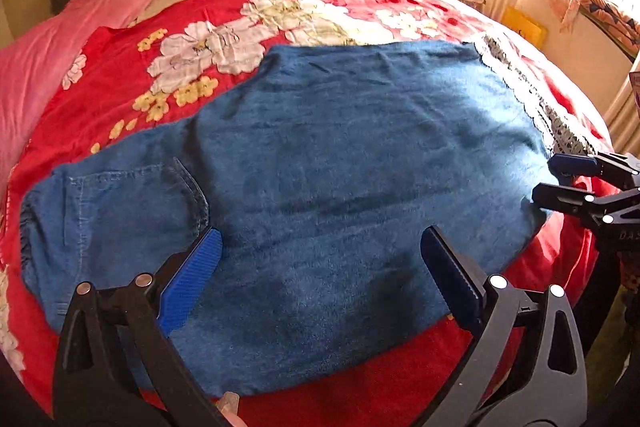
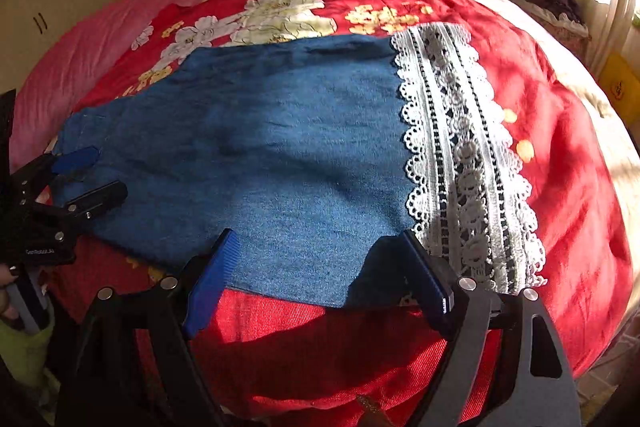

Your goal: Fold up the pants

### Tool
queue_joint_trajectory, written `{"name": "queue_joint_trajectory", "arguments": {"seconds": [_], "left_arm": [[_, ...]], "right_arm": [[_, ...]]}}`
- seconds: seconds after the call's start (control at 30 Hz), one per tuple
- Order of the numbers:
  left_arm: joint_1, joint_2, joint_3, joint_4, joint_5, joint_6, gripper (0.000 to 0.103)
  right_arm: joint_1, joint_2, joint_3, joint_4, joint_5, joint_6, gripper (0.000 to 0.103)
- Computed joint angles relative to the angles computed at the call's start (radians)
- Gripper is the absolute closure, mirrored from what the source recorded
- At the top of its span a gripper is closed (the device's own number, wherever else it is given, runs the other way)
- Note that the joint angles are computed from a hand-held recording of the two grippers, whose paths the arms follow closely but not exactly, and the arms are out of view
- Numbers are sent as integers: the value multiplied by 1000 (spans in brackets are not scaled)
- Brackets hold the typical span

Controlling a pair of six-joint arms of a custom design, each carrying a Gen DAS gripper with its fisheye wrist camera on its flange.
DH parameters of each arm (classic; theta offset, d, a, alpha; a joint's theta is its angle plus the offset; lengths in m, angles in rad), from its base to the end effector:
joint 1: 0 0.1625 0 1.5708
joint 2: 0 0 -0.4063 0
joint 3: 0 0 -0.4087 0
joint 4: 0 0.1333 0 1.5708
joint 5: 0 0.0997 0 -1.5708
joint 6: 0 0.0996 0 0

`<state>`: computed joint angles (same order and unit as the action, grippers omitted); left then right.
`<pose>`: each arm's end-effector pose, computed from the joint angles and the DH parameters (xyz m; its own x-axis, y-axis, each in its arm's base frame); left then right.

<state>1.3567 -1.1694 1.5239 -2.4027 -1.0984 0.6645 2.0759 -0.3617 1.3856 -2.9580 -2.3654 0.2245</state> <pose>0.0319 -0.6940 0.3617 -0.6036 0.5233 -0.6015 0.7125 0.6926 -0.1125 0.3983 -0.5917 -0.0726 -0.8180 0.0680 0.5712 -0.2772 0.8235 -0.4949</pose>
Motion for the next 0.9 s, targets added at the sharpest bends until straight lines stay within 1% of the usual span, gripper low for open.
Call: {"name": "queue_joint_trajectory", "arguments": {"seconds": [0.07, 0.2, 0.33, 0.47, 0.73, 0.9], "left_arm": [[7, 5, 13, -15, 13, 18, 9], [7, -7, 10, 0, -4, 9, 9], [-4, -19, 3, 11, -28, -5, 9], [-20, -25, -2, 9, -42, -11, 9], [-50, -10, -25, 6, -47, 0, 9], [-71, 3, -34, -3, -49, 14, 9]], "right_arm": [[2, -1, 3, -11, 3, -6, 23], [16, -12, 19, -71, 7, -35, 23], [37, -27, 38, -139, -25, -63, 23], [47, -49, 68, -200, -49, -65, 23], [59, -90, 133, -318, -90, -71, 23], [62, -112, 167, -372, -114, -74, 23]]}}
